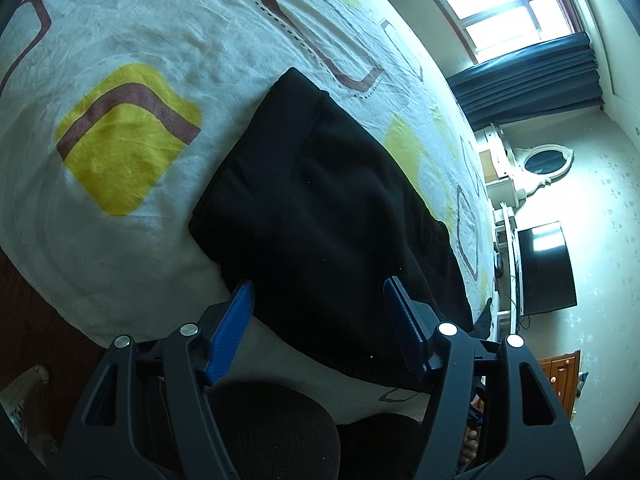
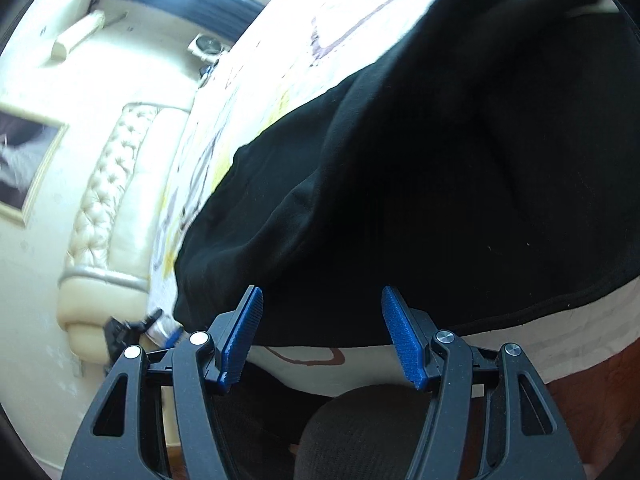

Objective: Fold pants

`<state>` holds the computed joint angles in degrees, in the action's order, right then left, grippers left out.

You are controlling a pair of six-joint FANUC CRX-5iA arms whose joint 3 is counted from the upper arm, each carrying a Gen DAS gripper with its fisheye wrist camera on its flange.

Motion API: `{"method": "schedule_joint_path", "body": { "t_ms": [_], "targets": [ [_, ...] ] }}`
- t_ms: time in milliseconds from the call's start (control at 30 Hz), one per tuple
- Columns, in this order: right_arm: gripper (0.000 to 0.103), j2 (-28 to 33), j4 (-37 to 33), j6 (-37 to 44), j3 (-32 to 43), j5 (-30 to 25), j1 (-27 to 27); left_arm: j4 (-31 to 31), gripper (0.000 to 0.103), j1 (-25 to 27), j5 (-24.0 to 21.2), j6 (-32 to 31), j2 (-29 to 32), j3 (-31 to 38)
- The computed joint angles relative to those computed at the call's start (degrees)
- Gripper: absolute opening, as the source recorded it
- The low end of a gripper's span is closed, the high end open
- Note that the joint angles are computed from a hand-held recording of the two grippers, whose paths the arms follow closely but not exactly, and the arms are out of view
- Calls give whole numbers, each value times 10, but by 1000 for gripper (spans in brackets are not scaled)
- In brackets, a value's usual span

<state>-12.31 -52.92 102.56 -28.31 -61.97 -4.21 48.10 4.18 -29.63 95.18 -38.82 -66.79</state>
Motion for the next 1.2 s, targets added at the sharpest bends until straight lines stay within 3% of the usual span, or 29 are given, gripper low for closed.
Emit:
{"method": "schedule_joint_path", "body": {
  "t_ms": [167,333,433,467,567,867,900,933,1000,1200],
  "targets": [
    [62,20,-62,-2,-1,-12,-41,-15,70,-21,38,64,29,11],
    [61,23,-75,2,6,18,-23,-68,72,-34,61,157,23,22],
    [48,36,-67,-3,17,29,-9,-112,72,-31,54,205,7,31],
    [37,38,-55,-13,18,42,6,-113,72,-28,52,205,6,31],
    [22,47,-28,-31,27,49,12,-119,72,-19,42,212,0,30],
    [19,37,-19,-31,18,53,13,-128,75,-18,60,215,0,33],
    [19,40,-22,-28,18,49,8,-153,61,-17,58,219,5,43],
    [19,44,-26,-30,20,48,7,-201,32,-13,43,238,14,63],
    [18,47,-30,-31,23,48,6,-236,11,-7,21,238,34,82],
    [13,17,-50,-6,13,35,-14,-176,7,20,8,214,-16,46]
  ]
}}
